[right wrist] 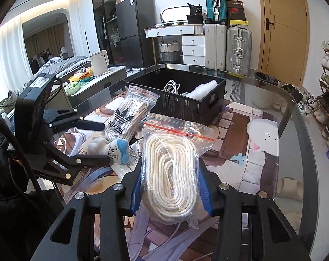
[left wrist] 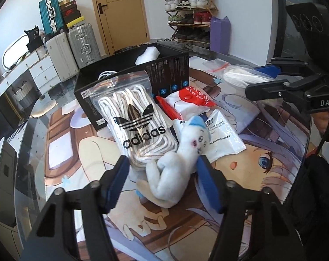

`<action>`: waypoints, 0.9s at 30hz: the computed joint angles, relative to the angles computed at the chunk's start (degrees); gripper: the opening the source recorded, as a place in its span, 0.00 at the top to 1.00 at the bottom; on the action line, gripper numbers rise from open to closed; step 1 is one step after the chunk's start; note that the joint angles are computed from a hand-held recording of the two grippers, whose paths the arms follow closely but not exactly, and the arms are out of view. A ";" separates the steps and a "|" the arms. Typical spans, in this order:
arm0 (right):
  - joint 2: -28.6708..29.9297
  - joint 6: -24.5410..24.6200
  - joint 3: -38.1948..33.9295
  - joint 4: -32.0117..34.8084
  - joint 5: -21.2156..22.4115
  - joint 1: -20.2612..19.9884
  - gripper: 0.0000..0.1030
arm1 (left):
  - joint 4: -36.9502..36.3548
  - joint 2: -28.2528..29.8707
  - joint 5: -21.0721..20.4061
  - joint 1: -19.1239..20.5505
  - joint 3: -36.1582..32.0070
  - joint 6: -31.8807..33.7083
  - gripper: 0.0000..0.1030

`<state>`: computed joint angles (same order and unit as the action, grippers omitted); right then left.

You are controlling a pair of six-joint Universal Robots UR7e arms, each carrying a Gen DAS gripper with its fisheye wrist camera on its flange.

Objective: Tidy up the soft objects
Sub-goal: 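Close the left gripper on the white plush toy while the right gripper lifts the rope bag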

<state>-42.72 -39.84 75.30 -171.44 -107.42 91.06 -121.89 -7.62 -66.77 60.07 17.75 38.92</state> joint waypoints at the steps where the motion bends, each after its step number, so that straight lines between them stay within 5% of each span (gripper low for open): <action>1: -0.05 0.03 0.02 0.18 0.10 -0.03 0.57 | 0.14 -0.15 -0.30 0.04 0.09 0.05 0.49; 7: 0.05 0.11 -0.07 0.75 -0.04 0.03 0.57 | 6.72 1.56 -3.82 0.85 -6.16 -1.28 0.63; 27: -0.85 -0.21 1.46 -1.43 2.06 0.02 0.57 | 1.09 -1.92 -8.30 1.50 -2.46 -2.86 0.66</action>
<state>-43.57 -40.05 76.76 -172.87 -105.37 91.08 -120.80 -9.54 -75.07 61.57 15.28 36.05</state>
